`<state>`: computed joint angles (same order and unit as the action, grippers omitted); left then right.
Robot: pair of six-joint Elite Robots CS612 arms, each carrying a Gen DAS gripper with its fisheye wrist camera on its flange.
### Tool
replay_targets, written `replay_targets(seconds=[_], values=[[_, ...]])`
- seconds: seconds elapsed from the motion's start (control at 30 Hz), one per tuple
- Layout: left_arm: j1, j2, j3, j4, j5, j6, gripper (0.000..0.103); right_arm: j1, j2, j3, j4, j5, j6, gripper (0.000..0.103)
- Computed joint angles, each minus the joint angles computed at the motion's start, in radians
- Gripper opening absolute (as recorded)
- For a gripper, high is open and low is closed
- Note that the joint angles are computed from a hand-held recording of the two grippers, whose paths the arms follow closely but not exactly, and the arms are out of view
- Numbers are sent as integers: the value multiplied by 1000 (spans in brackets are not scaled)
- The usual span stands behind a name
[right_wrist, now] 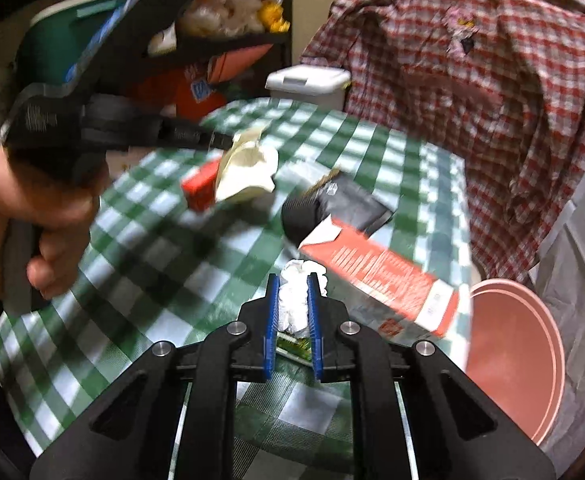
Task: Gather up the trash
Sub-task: 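Carry tissue to the bucket with right tool while left tool grasps paper napkin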
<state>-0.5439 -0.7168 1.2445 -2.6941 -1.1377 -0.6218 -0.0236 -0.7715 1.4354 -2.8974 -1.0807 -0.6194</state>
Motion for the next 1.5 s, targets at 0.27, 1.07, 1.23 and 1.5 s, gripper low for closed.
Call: replay_targets(seconds=[0.27, 1.07, 1.23, 1.5], values=[[-18, -42, 35, -45, 59, -86, 0, -51, -45, -4, -95, 75, 115, 14], [-102, -46, -1, -67, 169, -82, 0, -190, -37, -18, -339, -25, 449, 14], [-118, -32, -21, -76, 163, -74, 0, -203, -38, -14, -361, -33, 467, 14], [-133, -12, -53, -92, 167, -30, 0, -221, -37, -11, -368, -36, 471, 14]])
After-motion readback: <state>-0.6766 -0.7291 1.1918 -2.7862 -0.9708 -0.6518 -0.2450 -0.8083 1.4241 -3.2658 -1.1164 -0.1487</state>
